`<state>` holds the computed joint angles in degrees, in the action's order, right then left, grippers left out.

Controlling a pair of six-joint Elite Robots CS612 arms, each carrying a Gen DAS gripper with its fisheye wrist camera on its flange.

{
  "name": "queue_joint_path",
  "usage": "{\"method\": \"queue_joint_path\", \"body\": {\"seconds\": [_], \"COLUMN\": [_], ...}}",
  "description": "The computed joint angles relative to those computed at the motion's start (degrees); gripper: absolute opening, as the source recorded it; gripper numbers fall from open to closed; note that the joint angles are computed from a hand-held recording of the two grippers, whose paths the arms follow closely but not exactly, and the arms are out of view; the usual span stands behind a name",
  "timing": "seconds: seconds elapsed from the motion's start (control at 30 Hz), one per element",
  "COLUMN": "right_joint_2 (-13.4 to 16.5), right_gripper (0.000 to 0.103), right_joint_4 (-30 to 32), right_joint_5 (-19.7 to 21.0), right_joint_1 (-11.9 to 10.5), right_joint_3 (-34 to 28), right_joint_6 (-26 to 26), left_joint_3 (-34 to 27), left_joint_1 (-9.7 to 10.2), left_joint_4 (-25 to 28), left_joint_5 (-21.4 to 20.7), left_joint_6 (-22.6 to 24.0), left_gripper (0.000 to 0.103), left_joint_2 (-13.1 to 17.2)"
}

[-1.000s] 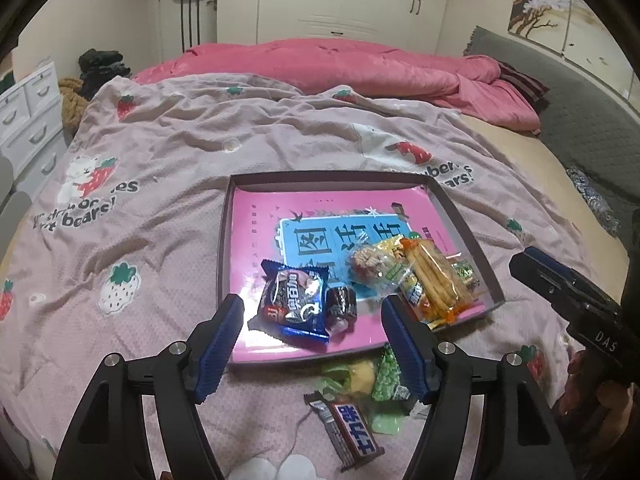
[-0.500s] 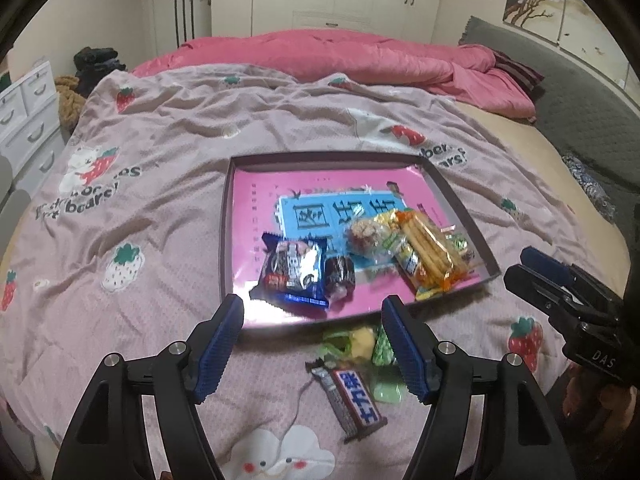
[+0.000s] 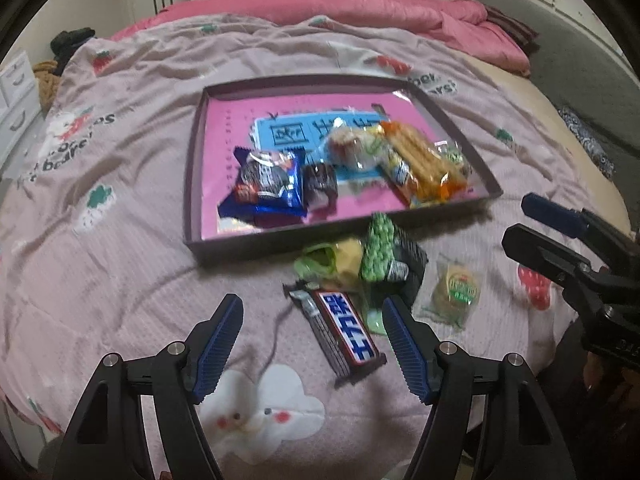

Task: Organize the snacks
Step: 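Raise both open grippers and move them back over the remaining snacks, then grasp the Snickers bar with the left gripper while the right grasps the round green-labelled cake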

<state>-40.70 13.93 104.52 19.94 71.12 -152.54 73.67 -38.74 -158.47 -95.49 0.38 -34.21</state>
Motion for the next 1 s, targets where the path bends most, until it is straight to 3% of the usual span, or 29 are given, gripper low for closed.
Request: {"method": "queue_joint_path", "body": {"seconds": [0.43,1.0], "right_joint_2": [0.35,3.61], "right_gripper": [0.066,0.066], "right_joint_4": [2.12,8.59], "right_joint_5": [-2.68,-4.07], "right_joint_1": [-0.39,-0.37], "right_joint_3": [0.22,-3.44], "right_joint_6": [0.26,-2.77], "left_joint_3": [-0.12,-2.07], "left_joint_1": [0.08,-0.18], "left_joint_4": [3.03,6.15], "left_joint_5": [-1.67,-1.27], "left_joint_6": [-1.40,-2.55], "left_gripper": [0.074,0.074], "left_joint_2": [0.34,2.35]}}
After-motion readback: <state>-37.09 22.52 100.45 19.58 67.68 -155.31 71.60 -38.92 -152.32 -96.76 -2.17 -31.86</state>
